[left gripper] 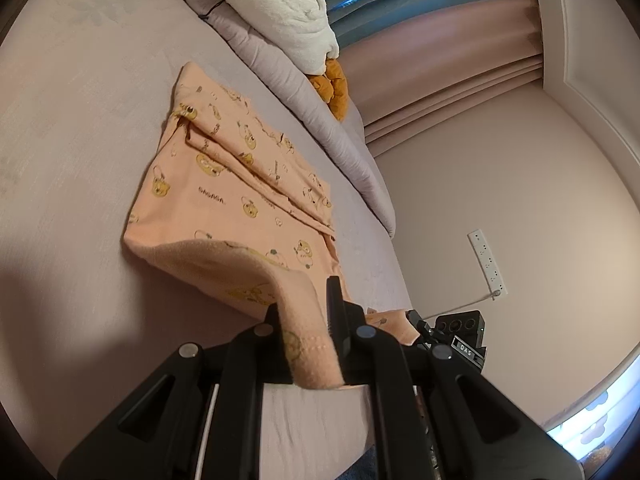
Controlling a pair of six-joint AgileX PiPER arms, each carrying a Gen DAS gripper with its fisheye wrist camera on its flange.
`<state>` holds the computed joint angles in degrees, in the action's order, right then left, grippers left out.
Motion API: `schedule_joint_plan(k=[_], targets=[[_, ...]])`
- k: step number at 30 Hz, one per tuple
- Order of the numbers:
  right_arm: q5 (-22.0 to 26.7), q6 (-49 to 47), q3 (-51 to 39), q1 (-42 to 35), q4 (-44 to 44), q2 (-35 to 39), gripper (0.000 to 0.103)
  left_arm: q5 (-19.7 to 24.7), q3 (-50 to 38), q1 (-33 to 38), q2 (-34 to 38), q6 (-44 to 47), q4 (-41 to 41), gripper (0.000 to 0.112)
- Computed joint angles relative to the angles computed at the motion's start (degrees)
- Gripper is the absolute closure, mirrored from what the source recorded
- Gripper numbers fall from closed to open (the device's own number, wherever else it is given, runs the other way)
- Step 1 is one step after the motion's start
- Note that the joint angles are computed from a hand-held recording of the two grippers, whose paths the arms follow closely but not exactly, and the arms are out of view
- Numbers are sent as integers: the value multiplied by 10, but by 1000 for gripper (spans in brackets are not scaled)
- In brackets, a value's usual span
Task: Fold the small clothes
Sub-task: 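Lift the hem with both tools and fold it toward the collar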
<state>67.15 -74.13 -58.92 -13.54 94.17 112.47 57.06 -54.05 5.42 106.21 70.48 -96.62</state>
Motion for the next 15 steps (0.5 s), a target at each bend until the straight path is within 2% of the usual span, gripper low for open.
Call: schedule_joint_plan(k=[15], targets=[[-18, 30, -76, 16, 6, 26, 94, -6, -95, -3, 53, -42, 10, 105]])
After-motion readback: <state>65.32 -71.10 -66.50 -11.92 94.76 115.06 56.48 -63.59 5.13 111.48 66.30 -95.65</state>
